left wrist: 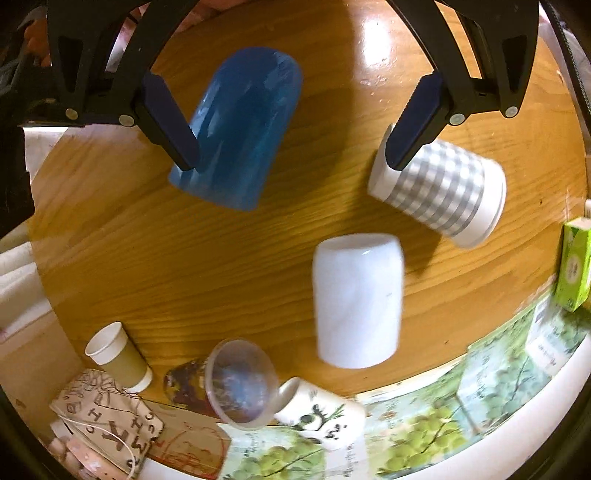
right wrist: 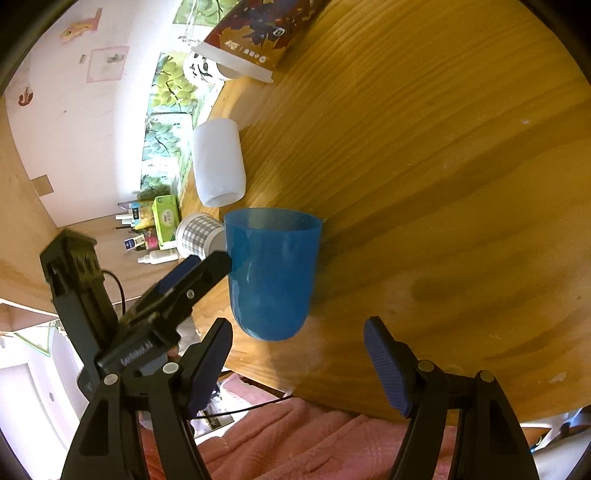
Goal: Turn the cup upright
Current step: 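Bring the blue cup to the left gripper and close the left gripper on it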
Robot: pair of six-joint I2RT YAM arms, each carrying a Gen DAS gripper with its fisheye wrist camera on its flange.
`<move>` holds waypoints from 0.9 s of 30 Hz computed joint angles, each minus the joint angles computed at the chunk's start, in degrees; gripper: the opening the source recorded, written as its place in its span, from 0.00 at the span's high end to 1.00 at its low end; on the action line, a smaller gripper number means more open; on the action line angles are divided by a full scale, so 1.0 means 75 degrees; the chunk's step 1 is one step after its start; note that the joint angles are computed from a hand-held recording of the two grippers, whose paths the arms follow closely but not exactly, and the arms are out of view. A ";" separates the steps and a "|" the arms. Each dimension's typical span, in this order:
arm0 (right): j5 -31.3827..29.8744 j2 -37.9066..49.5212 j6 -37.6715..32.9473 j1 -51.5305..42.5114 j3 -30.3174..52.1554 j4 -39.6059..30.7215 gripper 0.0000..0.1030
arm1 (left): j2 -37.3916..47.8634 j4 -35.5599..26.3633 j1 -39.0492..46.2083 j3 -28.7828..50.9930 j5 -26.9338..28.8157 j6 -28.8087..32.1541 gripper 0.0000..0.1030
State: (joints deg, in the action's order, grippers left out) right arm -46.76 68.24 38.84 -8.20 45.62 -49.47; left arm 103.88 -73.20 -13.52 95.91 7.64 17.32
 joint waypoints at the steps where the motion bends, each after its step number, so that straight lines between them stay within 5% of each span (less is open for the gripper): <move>1: 0.0018 -0.0023 0.0016 -0.0022 0.0001 -0.0023 0.28 | 0.0082 -0.0047 -0.0045 0.0083 0.0039 0.0021 0.01; 15: 0.0168 -0.0570 0.0165 -0.0584 -0.0179 -0.0375 0.28 | 0.1557 -0.0962 -0.0335 0.1165 -0.0059 -0.0107 0.09; 27: 0.0386 -0.0251 -0.0268 -0.0497 0.0204 -0.0597 0.28 | 0.2325 -0.1398 -0.0343 0.2018 -0.0045 -0.0236 0.26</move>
State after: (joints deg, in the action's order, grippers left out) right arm -43.86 66.36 36.82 -11.93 47.16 -53.94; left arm 121.32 -83.68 -16.09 111.05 7.30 15.54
